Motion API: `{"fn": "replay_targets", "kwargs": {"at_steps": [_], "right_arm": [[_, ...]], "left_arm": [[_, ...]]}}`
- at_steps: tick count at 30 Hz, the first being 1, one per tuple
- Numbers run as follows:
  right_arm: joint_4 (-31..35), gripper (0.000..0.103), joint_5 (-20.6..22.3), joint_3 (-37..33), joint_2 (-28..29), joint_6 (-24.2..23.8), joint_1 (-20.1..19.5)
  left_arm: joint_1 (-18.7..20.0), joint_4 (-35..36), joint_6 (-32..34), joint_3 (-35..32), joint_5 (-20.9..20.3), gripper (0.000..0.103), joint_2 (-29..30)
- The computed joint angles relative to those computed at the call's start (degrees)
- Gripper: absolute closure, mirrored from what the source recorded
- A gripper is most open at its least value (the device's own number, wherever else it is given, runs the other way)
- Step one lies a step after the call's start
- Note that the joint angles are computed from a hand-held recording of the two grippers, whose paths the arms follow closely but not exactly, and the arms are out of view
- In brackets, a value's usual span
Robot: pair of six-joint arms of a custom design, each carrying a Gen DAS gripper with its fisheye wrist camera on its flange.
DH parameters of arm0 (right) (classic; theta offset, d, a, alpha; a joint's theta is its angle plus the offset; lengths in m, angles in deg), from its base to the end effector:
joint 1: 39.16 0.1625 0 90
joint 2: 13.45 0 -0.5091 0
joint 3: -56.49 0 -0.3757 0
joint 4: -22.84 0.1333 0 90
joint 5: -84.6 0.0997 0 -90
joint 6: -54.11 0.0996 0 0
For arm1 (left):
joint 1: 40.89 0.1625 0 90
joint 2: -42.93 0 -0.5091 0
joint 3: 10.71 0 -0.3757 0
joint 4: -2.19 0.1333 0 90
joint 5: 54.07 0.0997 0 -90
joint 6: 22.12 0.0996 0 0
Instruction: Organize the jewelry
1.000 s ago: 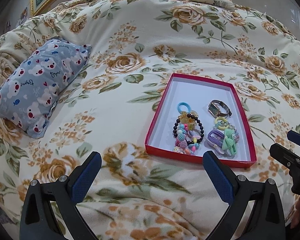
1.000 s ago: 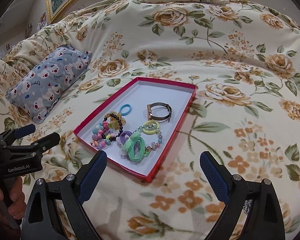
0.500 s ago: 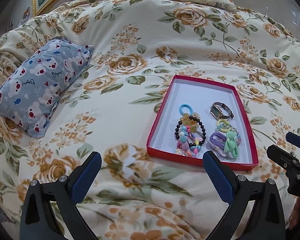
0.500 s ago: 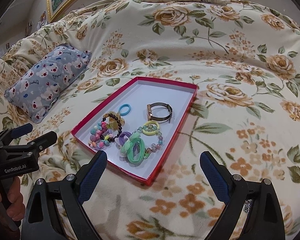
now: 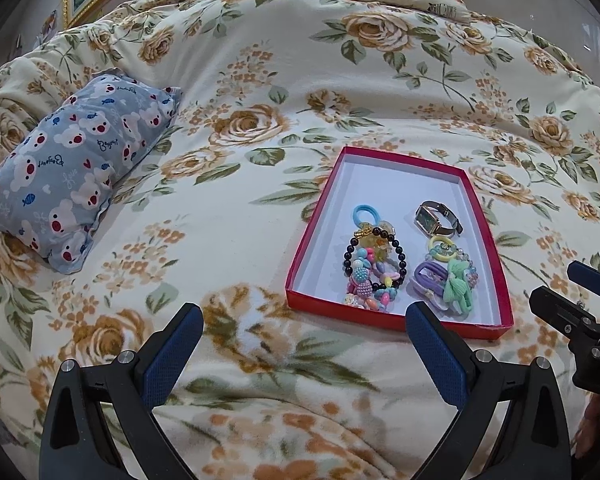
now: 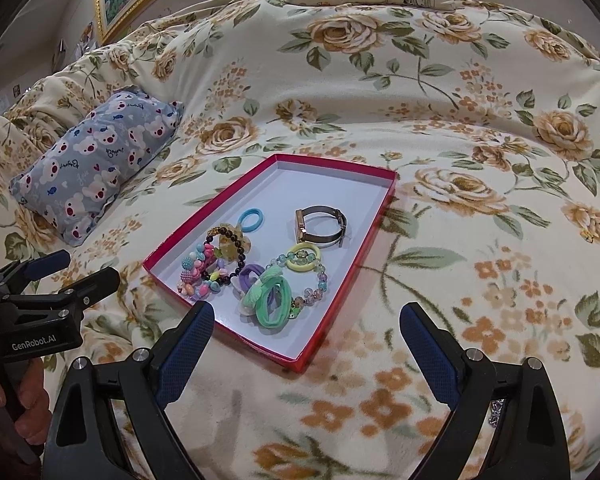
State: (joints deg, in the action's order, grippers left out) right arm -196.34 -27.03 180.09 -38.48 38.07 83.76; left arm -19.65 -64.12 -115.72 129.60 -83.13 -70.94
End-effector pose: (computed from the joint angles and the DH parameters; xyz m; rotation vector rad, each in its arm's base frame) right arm 0.3736 -0.3993 -0.0225 1.0034 -2.5490 0.8172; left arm -0.0667 -0.2623 0.3532 0.1044 2.0165 -0.9923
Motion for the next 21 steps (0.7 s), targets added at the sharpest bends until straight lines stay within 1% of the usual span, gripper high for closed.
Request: {"fn": "replay_targets", "kwargs": {"at_steps": [5,16,21], "right_arm": [[0.14,0.008,-0.02,-0.18,0.1,-0.08,0.13],[-0.31,0.008,0.01,-0.52,0.47,-0.69,0.24],[-0.32,0.008,-0.05,-0.94,0.6,-1.43,0.16]], "left_arm": [[-0.15,-0.54,0.54,0.2,0.08,0.001,-0.19],[-1.52,0.56,-0.56,0.49,-0.2,0.001,-0.89],[-1.51,-1.12,1.04,1.0,0.03,0.001,-1.39]]}}
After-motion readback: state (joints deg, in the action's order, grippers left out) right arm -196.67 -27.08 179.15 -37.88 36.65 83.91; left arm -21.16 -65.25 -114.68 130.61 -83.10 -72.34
